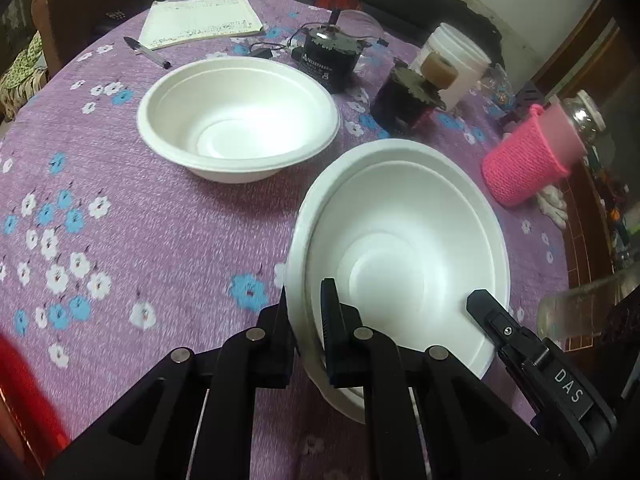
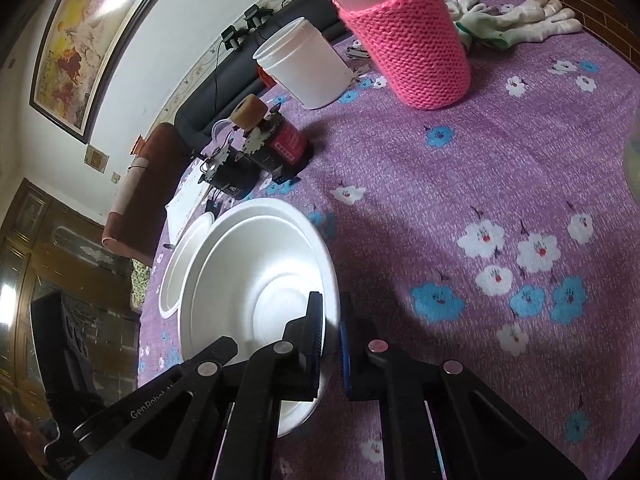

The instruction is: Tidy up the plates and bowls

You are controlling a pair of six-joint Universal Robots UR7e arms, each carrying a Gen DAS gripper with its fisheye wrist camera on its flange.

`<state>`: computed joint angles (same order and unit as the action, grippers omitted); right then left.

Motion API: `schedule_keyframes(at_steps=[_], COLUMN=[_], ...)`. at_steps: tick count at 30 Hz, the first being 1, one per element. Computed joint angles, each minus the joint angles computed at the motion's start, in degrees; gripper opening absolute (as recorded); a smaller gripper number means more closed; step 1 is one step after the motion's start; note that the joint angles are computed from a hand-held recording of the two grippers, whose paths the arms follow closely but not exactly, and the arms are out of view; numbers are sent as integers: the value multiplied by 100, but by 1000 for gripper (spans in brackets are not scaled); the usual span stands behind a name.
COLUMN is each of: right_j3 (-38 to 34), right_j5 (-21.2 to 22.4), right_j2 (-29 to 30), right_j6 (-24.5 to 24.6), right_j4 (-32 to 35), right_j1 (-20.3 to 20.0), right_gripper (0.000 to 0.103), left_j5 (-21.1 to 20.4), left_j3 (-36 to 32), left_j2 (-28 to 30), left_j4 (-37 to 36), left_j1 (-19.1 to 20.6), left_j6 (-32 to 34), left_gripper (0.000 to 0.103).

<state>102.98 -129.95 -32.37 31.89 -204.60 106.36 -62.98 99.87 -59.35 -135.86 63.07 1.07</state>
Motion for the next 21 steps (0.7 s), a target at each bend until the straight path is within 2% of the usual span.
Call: schedule_keyframes(at_steps=[11,21], right_j3=[452,486], right_j5=[-408,-783], right_j2=[27,238], right_j6=[407,760], right_j4=[-325,-206], right_j1=[581,1281], right_gripper=[7,7], left_j5=[1,110], left_j3=[929,1479], left_j2=[-997,-2025], left_j4=[-93,65], left_j1=[-178,-143], left_j6=[220,427], left_gripper=[9,10])
